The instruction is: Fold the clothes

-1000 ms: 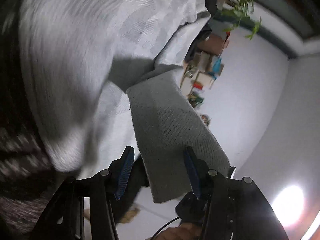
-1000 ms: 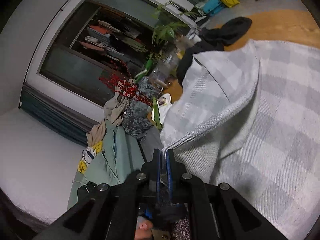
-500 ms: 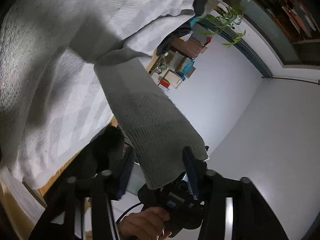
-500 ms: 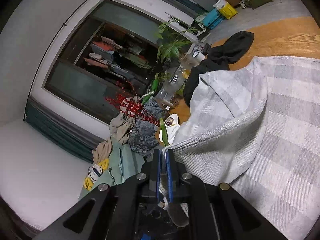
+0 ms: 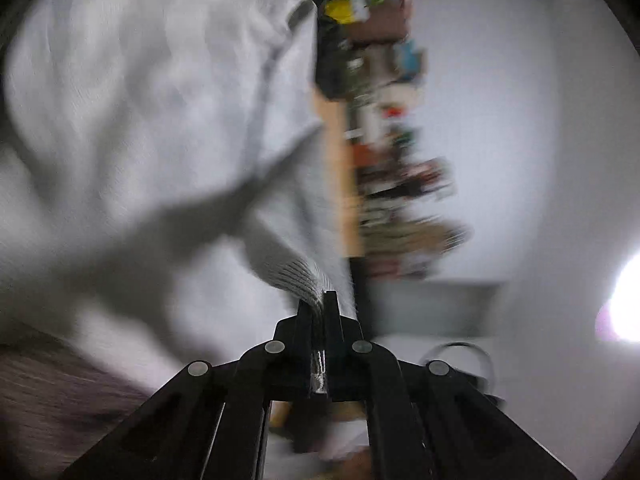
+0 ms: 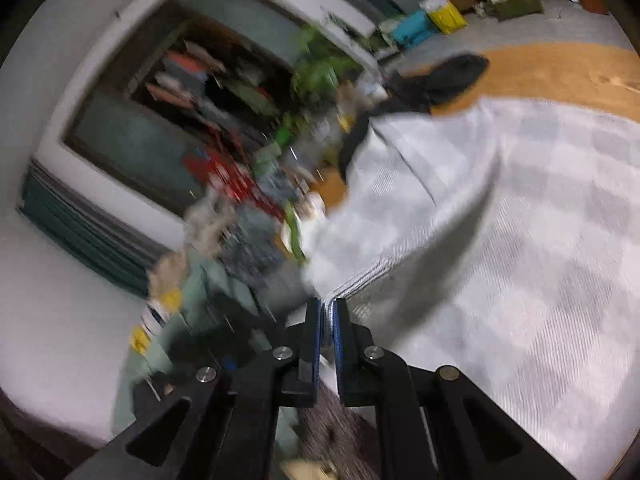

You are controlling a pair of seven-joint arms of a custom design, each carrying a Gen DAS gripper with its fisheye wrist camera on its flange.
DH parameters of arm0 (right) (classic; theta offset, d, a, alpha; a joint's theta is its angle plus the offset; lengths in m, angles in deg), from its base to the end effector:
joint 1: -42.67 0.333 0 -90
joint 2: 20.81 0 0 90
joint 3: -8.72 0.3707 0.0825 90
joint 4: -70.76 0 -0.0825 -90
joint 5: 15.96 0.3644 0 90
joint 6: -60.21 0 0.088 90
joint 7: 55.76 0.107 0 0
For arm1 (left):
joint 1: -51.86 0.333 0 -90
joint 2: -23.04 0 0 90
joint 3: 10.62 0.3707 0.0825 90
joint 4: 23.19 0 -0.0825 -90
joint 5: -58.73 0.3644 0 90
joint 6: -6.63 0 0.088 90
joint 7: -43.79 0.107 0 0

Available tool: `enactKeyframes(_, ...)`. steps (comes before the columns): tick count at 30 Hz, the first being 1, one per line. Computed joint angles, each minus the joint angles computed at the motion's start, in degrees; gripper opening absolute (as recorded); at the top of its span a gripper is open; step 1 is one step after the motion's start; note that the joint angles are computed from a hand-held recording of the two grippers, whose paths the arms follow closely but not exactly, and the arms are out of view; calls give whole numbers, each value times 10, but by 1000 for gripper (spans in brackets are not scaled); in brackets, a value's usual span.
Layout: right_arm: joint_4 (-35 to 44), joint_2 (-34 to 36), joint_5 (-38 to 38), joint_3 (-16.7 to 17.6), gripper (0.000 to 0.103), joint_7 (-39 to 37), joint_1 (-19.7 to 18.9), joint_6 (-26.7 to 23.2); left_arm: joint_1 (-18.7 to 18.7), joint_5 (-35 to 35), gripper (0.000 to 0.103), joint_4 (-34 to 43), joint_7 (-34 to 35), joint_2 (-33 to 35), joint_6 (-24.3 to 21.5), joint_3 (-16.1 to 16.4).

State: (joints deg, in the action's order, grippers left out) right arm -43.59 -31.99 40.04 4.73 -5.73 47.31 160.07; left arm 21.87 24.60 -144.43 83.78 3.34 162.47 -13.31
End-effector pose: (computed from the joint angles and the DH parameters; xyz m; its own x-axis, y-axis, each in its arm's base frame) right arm 0.4726 0.0768 0.6376 0.4916 -0.5040 -0.7101 -0.8703 -0.2558 -0.4209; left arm 0.3984 -0.2370 0.7207 0.3353 -0.3956 0.8550 -0.7444 -0.6675 -0.0169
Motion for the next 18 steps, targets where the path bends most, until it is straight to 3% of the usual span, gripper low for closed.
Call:
enactKeyframes(2,-14,5,-17,8,4,10,8,-31,41,92,4,51,-11,2,-137,1)
enactKeyframes(4,-18,21,-26,19,4,24,19,-56,65,118,4,84,0,8,-196,5)
enactKeyframes(6,-13,31,-43,44,3,24,37,-24,89,139,4,116,6,14,-233,2)
enactKeyframes(9,16,53,-28,50,6,32,54,-18,103,133,4,136,27,6,-235,0)
enactKeyframes(11,24,63,2,44,26,39,54,-22,97,103,4,138,44,0,-214,3)
enactKeyframes(12,26,69,18,41,48,43,52,-24,95,95,4,141,50,0,-206,3)
enactKeyframes(18,9,97,122,32,49,62,39,-55,93,75,4,183,70,32,-191,-7)
